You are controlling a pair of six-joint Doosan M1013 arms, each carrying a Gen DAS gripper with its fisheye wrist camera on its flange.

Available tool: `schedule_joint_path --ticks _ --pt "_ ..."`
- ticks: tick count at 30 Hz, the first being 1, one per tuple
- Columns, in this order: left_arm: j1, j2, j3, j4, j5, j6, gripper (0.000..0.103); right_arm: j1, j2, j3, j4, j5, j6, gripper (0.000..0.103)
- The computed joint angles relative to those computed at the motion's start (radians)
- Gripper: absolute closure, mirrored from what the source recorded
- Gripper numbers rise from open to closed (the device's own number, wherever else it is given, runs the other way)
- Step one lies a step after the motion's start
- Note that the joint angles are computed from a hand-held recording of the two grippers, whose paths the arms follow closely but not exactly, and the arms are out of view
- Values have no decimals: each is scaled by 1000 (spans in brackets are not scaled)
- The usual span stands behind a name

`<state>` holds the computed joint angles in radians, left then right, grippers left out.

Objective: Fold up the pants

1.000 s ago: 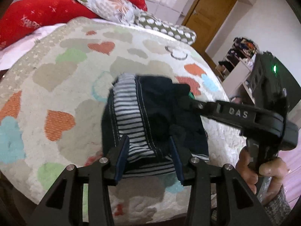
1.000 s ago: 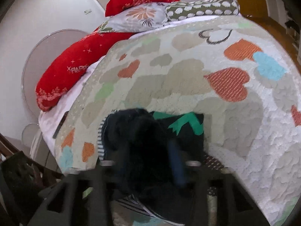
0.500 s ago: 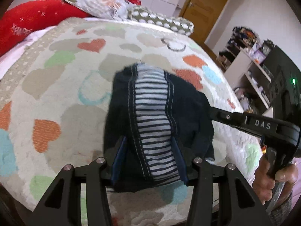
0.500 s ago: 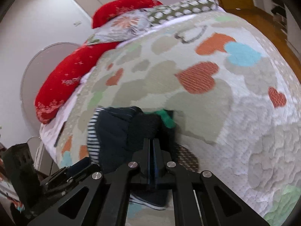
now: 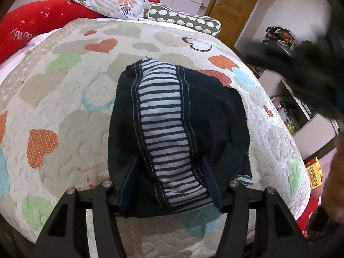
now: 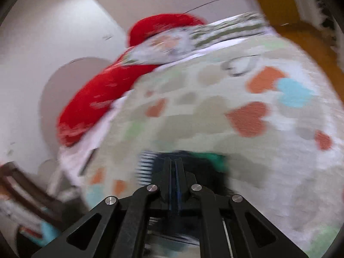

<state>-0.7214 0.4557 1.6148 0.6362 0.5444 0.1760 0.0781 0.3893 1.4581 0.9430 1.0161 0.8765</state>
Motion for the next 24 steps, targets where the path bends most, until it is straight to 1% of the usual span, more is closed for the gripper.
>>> schedule_joint_path --ticks 1,2,4,6,7,8,9,10,11,12,14,15,17,19,20,22,24 --pt "-2 -1 5 16 -5 -25 44 8 25 -35 2 56 16 98" --pt "-4 -3 10 31 -12 -47 44 21 75 -101 1 162 45 98" --pt "-7 -4 19 59 -22 -83 43 43 142 -184 -18 267 93 98" --pt "-8 -4 22 77 -27 -101 43 68 237 -291 -43 424 162 98" --pt "-8 -5 25 86 -32 -111 43 76 266 -315 -47 461 196 98" --pt "-7 -6 29 100 -39 -127 43 83 283 -330 -99 447 240 98" --pt "-6 -9 33 111 -48 -142 43 92 273 -318 -155 384 246 100" --pt "-5 -10 35 111 -54 -145 43 102 260 -304 -218 312 241 101" --pt "-4 -11 37 105 -58 -141 43 116 233 -273 -303 202 221 101" --pt "-3 -14 37 86 -60 -121 43 122 215 -248 -335 144 214 101" --pt "-2 -23 40 59 -63 -93 43 110 187 -212 -290 117 183 101" --pt "-2 -34 49 55 -78 -90 43 103 170 -191 -263 101 166 100" --pt "-5 -49 60 69 -85 -103 43 82 130 -147 -201 78 108 100" --pt "-12 -64 71 103 -71 -139 43 62 96 -108 -166 62 59 100" --pt "-15 -70 77 111 -67 -152 43 57 82 -92 -151 60 47 100" --pt "-18 -81 87 134 -52 -194 42 40 65 -58 -120 79 25 100" --pt "-18 -87 95 139 -41 -228 41 37 55 -24 -122 78 31 100"
